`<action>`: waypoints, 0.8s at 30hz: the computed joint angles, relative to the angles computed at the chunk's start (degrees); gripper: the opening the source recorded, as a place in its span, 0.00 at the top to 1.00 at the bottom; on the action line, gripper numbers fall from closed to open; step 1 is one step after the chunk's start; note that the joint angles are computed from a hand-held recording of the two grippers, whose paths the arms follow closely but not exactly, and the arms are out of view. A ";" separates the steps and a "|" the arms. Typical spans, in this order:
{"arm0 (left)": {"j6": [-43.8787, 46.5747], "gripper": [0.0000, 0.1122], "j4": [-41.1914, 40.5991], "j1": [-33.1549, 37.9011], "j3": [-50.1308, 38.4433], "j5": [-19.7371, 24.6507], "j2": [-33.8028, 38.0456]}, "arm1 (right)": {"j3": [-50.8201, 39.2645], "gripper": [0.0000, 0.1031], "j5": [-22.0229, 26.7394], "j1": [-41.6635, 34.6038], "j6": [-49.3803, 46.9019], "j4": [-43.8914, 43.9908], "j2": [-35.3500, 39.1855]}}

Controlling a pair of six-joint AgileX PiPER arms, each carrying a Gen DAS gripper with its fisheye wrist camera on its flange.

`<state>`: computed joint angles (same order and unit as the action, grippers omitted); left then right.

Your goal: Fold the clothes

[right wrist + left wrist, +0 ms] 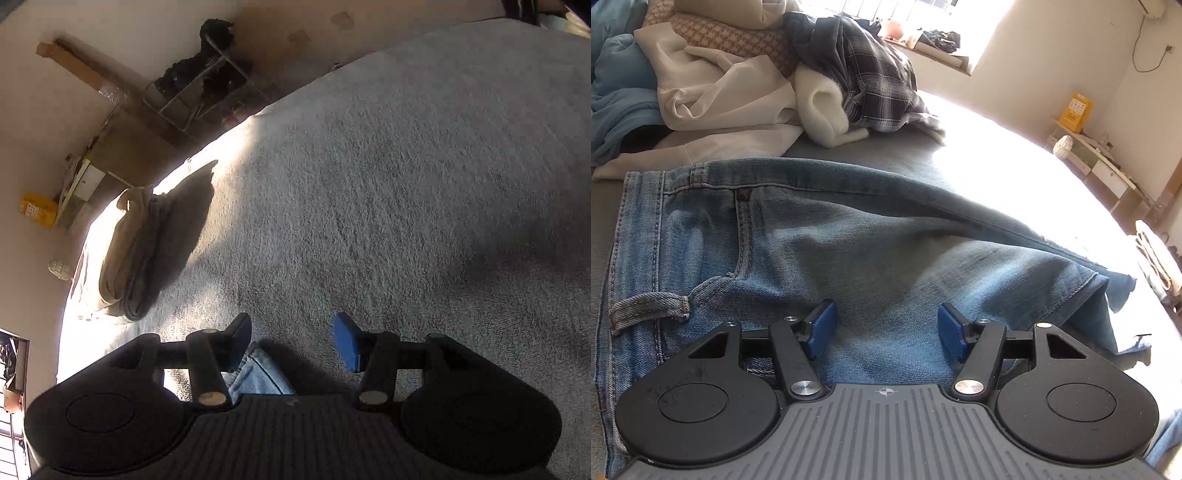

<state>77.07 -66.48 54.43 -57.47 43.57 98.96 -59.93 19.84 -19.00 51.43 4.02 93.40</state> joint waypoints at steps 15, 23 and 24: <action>3.75 0.41 -5.63 -6.25 -4.99 -4.84 3.99 | -60.48 0.32 24.10 25.72 -27.12 16.68 42.92; 13.47 0.25 -13.97 -6.32 -1.98 -4.31 5.57 | -69.71 0.69 29.72 30.84 -26.74 9.25 46.79; 14.45 0.21 -14.97 -6.38 -1.56 -4.24 5.57 | -70.60 0.77 30.32 31.44 -26.54 7.04 46.51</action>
